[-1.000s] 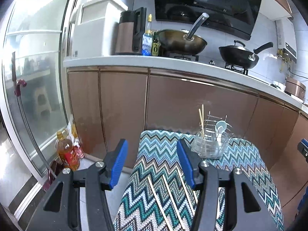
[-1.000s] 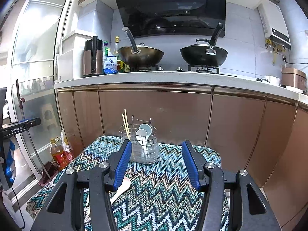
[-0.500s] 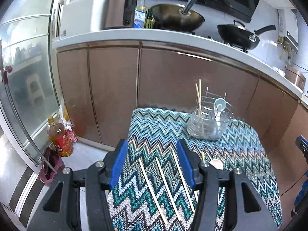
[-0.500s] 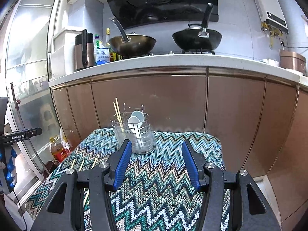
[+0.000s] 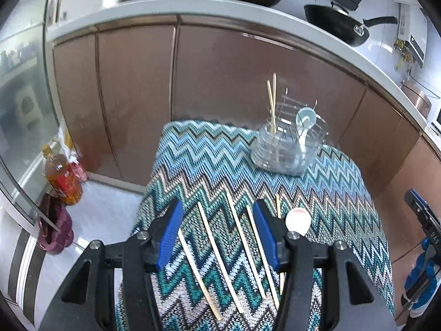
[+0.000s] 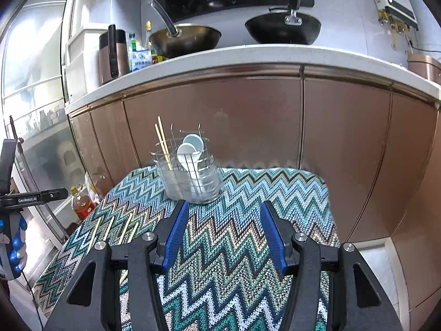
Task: Organize utensils
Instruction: 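Grasp a third white spoon with the right tool while the left tool grasps a chopstick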
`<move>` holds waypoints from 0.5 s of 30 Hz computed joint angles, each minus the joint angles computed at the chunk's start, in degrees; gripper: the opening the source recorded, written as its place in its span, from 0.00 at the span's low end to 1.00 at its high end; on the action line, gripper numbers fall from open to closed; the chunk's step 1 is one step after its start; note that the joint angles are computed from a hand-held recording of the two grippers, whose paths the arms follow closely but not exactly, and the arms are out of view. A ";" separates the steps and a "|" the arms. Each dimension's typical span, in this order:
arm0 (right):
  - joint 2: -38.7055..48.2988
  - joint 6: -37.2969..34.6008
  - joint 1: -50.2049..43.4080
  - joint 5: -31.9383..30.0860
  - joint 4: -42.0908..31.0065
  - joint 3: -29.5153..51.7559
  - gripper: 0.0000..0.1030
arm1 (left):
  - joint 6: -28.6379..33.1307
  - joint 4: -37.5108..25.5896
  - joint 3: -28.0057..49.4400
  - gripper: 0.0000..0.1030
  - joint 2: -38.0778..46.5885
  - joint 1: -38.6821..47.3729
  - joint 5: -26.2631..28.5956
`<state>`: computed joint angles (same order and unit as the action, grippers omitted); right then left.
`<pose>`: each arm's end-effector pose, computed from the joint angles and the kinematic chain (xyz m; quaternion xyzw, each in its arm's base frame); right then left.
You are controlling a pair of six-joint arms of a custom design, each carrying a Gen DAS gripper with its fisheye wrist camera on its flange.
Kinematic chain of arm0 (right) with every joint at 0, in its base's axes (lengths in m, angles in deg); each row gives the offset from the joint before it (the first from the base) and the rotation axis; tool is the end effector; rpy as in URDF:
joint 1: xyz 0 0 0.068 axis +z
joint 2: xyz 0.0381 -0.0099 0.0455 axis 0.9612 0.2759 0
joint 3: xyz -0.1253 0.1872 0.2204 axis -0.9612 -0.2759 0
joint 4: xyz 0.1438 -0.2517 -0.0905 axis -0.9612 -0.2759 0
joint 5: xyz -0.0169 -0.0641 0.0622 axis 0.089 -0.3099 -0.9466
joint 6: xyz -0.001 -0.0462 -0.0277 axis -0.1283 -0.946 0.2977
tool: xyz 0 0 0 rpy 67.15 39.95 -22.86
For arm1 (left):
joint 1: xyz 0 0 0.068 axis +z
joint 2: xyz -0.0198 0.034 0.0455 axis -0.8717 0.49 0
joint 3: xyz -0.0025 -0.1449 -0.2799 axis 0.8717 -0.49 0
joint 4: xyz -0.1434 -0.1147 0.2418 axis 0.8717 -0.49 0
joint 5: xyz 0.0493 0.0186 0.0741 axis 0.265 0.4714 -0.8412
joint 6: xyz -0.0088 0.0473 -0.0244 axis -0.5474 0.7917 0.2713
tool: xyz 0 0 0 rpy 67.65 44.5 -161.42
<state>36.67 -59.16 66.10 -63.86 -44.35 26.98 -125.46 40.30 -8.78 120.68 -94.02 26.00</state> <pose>0.3244 -0.0213 0.2237 -0.2410 0.8116 0.2047 0.4912 0.1751 -0.0914 0.2575 -0.2400 0.8878 0.0140 0.3925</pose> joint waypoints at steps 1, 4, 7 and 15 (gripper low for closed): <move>0.69 -0.20 0.49 0.35 -0.14 0.27 0.52 | 0.97 1.28 -0.34 0.49 0.53 1.19 1.64; 2.96 -1.19 2.20 1.43 -1.25 1.44 0.52 | 3.57 4.62 -1.05 0.49 2.33 4.43 6.42; 5.89 -2.58 4.15 1.88 -3.16 3.18 0.52 | 6.60 8.45 -1.27 0.49 5.55 9.43 14.61; 18.78 -8.33 10.43 -0.33 -20.26 15.75 0.45 | 12.44 14.70 2.78 0.46 20.64 21.39 35.91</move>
<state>55.45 -67.48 76.53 -64.19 -64.61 42.72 -113.02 55.00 -5.99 141.32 -72.64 61.91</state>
